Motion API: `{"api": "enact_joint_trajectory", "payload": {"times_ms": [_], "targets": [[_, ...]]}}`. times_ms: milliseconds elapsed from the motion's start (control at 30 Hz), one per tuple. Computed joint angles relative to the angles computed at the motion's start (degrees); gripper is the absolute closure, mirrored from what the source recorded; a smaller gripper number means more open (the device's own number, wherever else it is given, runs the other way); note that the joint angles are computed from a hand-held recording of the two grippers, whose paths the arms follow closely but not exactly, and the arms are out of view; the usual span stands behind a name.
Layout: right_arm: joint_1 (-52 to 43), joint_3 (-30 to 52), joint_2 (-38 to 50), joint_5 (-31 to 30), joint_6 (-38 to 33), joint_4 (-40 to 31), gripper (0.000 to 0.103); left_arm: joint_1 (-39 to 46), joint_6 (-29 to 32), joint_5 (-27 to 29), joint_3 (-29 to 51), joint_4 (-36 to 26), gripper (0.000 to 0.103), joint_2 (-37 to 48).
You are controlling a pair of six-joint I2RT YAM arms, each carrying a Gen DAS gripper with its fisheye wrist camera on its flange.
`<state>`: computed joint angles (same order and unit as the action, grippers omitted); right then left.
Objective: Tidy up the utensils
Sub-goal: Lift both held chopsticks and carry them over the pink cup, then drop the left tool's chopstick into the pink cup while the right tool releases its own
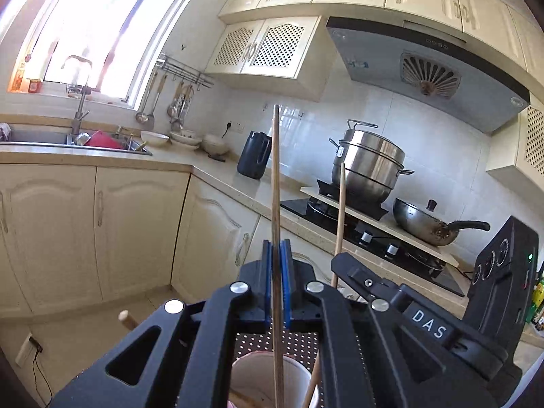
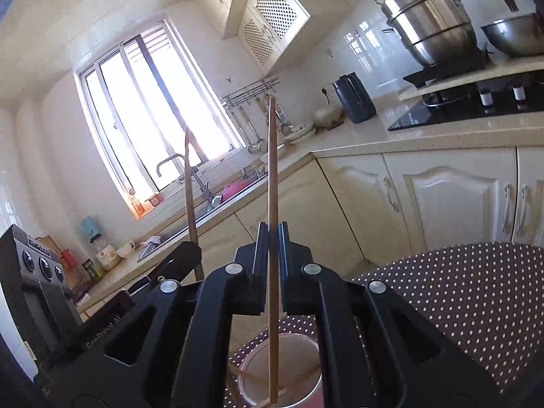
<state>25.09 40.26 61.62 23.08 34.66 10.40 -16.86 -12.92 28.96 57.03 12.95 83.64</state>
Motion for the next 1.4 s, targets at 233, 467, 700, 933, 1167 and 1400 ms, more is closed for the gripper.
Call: {"api": "enact_joint_trajectory", "payload": {"times_ms": [233,467,700,933,1167,1400], "targets": [[-1.7,-2.8,1.5,-2.8,-1.5,3.8,0.097,-1.4,0.9,-1.3,-1.8,3.4,0.098,3.2],[1.2,-4.5,-1.3,-0.9,-4.0,1.0,0.097,-0.7,3.8,0.1,-4.8,1.8,0.098,1.5],[5.1,-6.5,-6.5,2.7,-4.0,-5.8,0.097,0.5,7.7,1.5,-9.6,-0.6,0.098,-3.7],[9.6,-6.1,-7.6,5.6,-3.2,-12.3,0.097,1.0,11.1,1.9,-13.2,-3.9,0.098,-8.2],[13.1,-3.5,-6.9,8.7,-0.6,-18.8,0.096,1.7,13.2,2.4,-12.4,-10.9,0.075,-10.8],[16.9,-1.4,-8.4,13.3,2.6,-25.0,0.096,3.3,14.5,3.1,-12.3,-15.6,0.072,-14.7]]}}
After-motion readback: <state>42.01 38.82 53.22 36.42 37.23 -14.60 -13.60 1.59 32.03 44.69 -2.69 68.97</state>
